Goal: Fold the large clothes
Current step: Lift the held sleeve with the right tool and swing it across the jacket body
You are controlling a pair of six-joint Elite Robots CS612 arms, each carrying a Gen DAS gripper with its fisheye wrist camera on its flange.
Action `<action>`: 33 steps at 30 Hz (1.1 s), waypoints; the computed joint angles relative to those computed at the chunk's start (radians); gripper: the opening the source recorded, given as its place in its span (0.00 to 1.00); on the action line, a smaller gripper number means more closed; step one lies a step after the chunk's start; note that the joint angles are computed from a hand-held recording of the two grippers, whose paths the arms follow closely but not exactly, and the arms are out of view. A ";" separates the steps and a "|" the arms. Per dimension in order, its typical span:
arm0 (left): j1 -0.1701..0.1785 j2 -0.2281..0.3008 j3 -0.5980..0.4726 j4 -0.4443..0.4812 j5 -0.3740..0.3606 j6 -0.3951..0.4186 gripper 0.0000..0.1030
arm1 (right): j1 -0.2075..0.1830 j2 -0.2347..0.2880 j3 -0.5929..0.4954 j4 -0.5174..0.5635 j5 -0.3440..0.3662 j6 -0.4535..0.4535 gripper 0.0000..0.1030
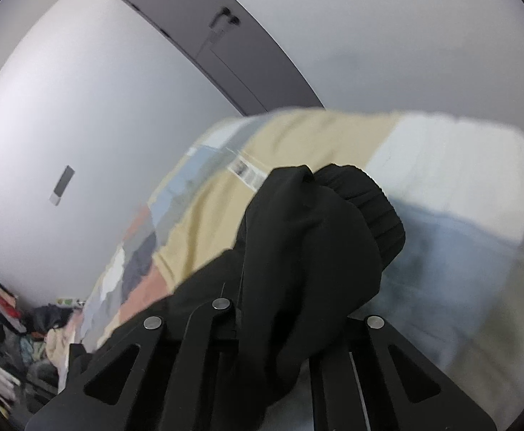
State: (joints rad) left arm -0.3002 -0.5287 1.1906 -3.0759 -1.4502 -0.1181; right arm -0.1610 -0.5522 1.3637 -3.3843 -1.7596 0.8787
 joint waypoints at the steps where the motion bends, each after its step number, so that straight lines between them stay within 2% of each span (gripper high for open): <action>1: 0.002 -0.003 0.008 -0.017 -0.005 0.002 0.88 | 0.004 -0.012 0.006 0.004 -0.015 -0.017 0.04; 9: 0.012 -0.037 0.064 -0.104 -0.016 0.015 0.88 | 0.040 -0.116 0.054 -0.003 -0.092 -0.115 0.03; 14: 0.026 -0.059 0.088 -0.115 -0.073 -0.001 0.88 | 0.076 -0.162 0.037 -0.001 -0.119 -0.201 0.02; 19: 0.033 -0.076 0.105 -0.078 -0.075 0.009 0.88 | 0.129 -0.205 0.001 0.053 -0.176 -0.293 0.02; 23: 0.037 -0.075 0.114 -0.096 -0.095 0.037 0.89 | 0.180 -0.203 -0.067 0.093 -0.208 -0.399 0.03; 25: 0.036 -0.074 0.121 -0.116 -0.091 0.060 0.88 | 0.216 -0.188 -0.124 0.111 -0.232 -0.474 0.03; 27: 0.039 -0.076 0.132 -0.146 -0.104 0.072 0.88 | 0.237 -0.174 -0.164 0.126 -0.234 -0.507 0.03; 30: 0.046 -0.082 0.144 -0.168 -0.122 0.070 0.88 | 0.276 -0.129 -0.275 0.180 -0.241 -0.574 0.04; 33: 0.056 -0.087 0.152 -0.190 -0.136 0.065 0.88 | 0.302 -0.077 -0.381 0.230 -0.212 -0.592 0.05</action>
State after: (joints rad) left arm -0.2439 -0.6157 1.3430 -3.2657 -1.5867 -0.0532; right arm 0.1413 -0.6287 0.9825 -3.1542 -1.9714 0.2865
